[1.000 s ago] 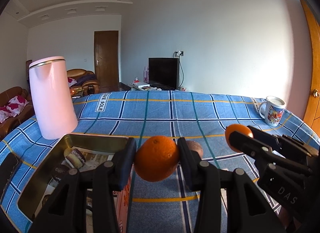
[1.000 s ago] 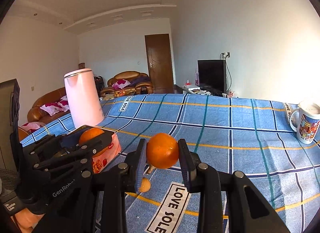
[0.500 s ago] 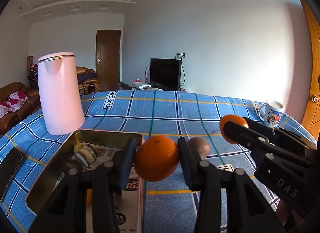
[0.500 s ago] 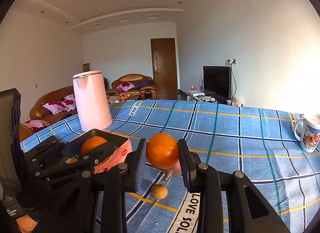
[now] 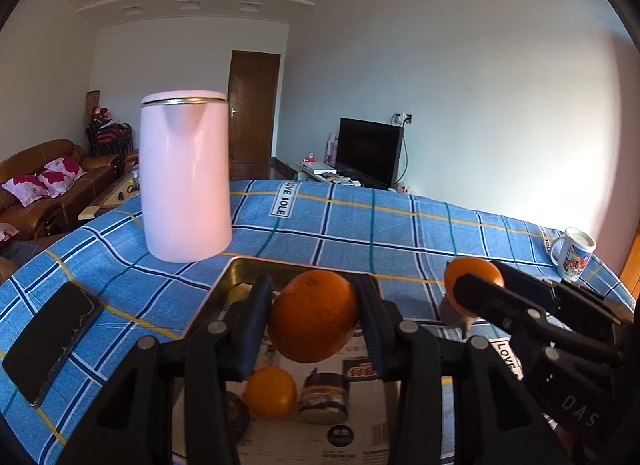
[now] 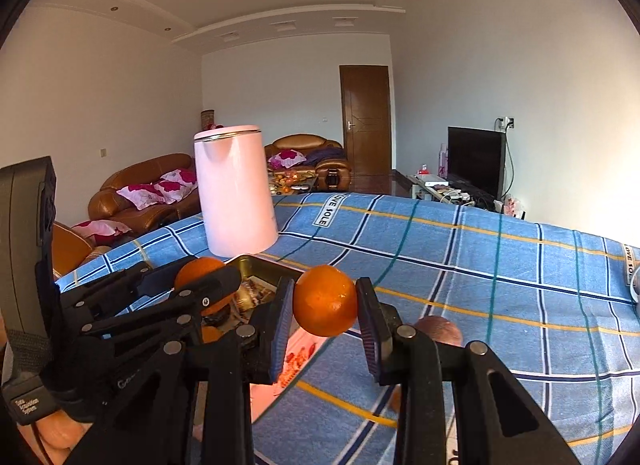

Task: Organize fruits
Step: 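Carry both oranges over the tin box and open both tools to drop them, then grasp the small yellow fruit with the right tool while the left tool approaches the brown fruit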

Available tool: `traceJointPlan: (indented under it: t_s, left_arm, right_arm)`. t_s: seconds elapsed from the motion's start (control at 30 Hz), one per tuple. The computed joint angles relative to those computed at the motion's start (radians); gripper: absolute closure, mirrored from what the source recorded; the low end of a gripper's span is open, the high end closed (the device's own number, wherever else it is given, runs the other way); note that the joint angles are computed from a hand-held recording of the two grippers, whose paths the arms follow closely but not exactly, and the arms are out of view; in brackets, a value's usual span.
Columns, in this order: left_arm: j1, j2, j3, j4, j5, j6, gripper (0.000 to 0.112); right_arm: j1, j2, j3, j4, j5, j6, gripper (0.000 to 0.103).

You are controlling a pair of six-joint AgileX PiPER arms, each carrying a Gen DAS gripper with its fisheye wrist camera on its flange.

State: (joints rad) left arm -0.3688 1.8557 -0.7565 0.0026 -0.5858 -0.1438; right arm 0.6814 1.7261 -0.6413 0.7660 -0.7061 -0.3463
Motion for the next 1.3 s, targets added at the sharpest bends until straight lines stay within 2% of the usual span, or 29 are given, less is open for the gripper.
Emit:
traceJointPlan:
  t_s: [0.2,0.53,0.6,0.7,0.77,0.9,1.03,1.1,1.2,1.3]
  left_arm:
    - [0.101,0.038,-0.05,0.12,0.082,-0.113,0.068]
    - [0.137,0.074,-0.094,0.201,0.154,-0.184,0.067]
    - [0.147,0.07,-0.081,0.229,0.129,-0.215,0.062]
    - [0.134,0.039,-0.049,0.198,0.104,-0.193,0.045]
    - [0.111,0.01,-0.022,0.173,0.081,-0.157,0.043]
    - [0.042,-0.023,-0.006,0.134,0.081,-0.11,0.038]
    - [-0.038,-0.027,-0.031,0.078,0.12,-0.046,0.038]
    - [-0.069,-0.023,-0.051,0.055,0.143,-0.022,0.038]
    - [-0.107,-0.014,-0.082,-0.004,0.172,0.04,0.038]
    - [-0.136,-0.003,-0.115,-0.058,0.207,0.098,0.037]
  right_arm:
    - [0.0,0.092,-0.134,-0.033,0.134,-0.013,0.07]
    - [-0.02,0.233,-0.321,0.027,0.319,-0.127,0.069]
    - [-0.021,0.23,-0.311,0.0,0.321,-0.1,0.068]
    - [-0.03,0.19,-0.25,-0.074,0.281,-0.001,0.055]
    - [-0.044,0.143,-0.185,-0.091,0.25,0.019,0.05]
    - [-0.1,0.047,-0.064,0.024,0.214,-0.071,0.046]
    - [-0.224,0.006,-0.011,0.036,0.295,-0.097,0.046]
    - [-0.273,0.01,-0.01,-0.022,0.352,-0.057,0.046]
    - [-0.3,0.03,-0.021,-0.116,0.407,0.008,0.046]
    - [-0.303,0.069,-0.068,-0.095,0.462,-0.027,0.046]
